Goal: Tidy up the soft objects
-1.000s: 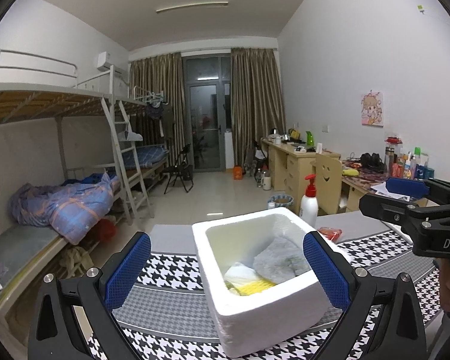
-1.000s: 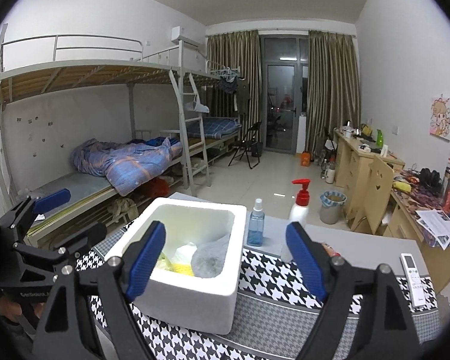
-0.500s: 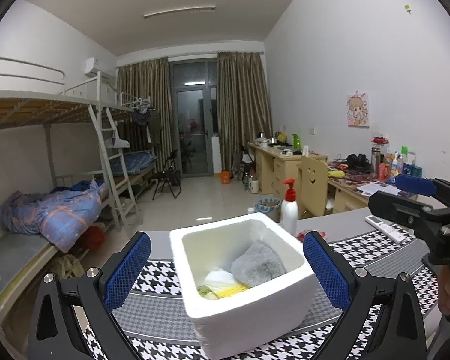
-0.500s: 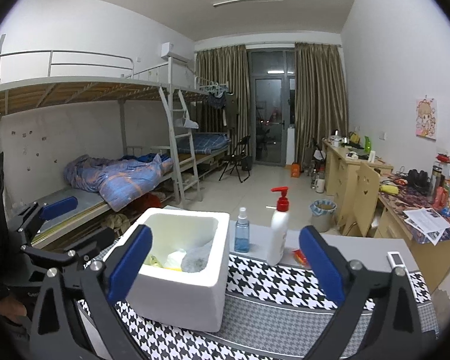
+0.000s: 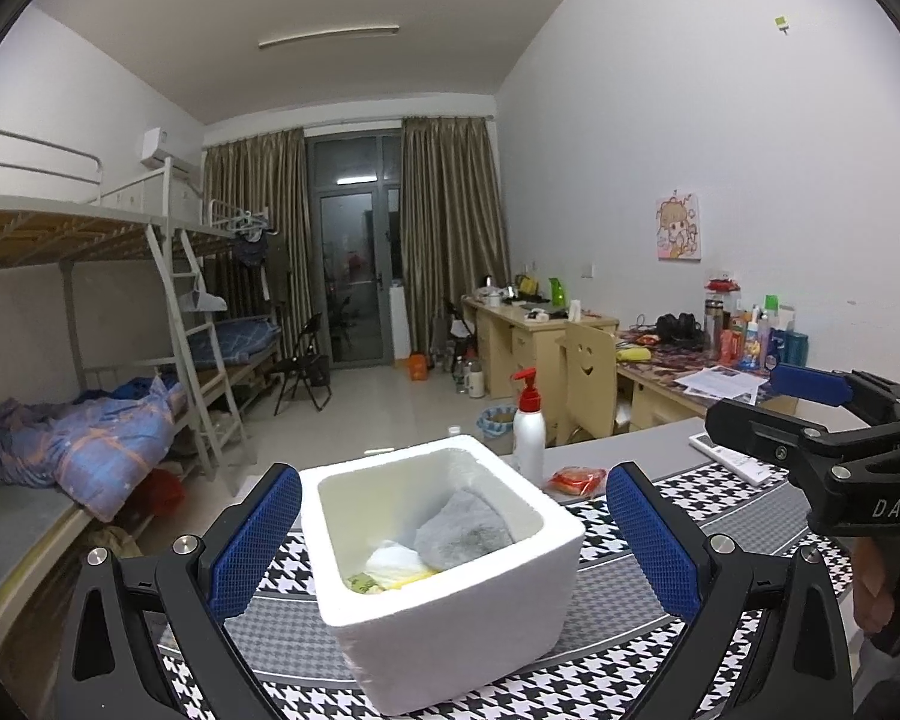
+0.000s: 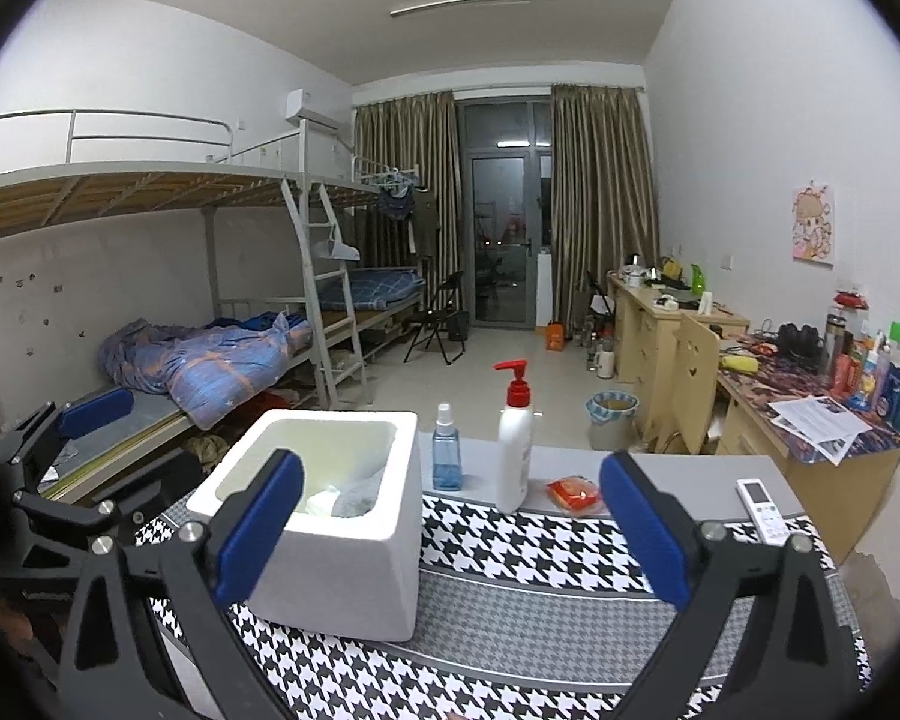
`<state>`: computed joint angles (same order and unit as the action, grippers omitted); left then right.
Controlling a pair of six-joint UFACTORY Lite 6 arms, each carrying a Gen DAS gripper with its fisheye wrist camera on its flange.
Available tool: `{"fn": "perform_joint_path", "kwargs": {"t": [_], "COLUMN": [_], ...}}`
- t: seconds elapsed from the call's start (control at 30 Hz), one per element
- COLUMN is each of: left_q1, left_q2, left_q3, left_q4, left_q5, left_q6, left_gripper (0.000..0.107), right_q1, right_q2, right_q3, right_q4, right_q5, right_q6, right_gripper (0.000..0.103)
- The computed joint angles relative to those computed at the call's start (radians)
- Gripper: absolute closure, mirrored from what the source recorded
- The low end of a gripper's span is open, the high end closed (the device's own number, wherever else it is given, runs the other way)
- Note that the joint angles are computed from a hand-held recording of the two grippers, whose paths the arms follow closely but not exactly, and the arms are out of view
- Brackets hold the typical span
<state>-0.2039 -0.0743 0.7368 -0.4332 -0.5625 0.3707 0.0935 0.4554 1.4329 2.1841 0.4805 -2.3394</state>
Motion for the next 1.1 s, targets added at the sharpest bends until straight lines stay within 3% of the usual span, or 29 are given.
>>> {"fn": "perform_joint_path", "kwargs": {"t": [0.5,0.77,1.1], "left_q1": [-0.053,-0.111,-0.201], "left_q2": [-0.113,-0.181,-0.295], "left_q3": [-0.116,-0.194,-0.289], "left_q4": [-0.038,-0.119,-0.220], "left_q5": [-0.027,-0.074,-0.119], "left_q6": [0.011,0.070,0.141], "left_gripper": [0.005,0.005,0.005], "right_q1": [-0.027,-0.016,-0.024], "right_q2": [-0.154,-0.245,-0.371], "right_q3": [-0.244,-0.387,-0.547], "right_q4": [0.180,0.304,0.352], "right_q5": [0.064,0.105,0.161], "right_q6": [-0.197,-0.354,-0.411], "right_gripper": [0.001,0.001,0.001]}}
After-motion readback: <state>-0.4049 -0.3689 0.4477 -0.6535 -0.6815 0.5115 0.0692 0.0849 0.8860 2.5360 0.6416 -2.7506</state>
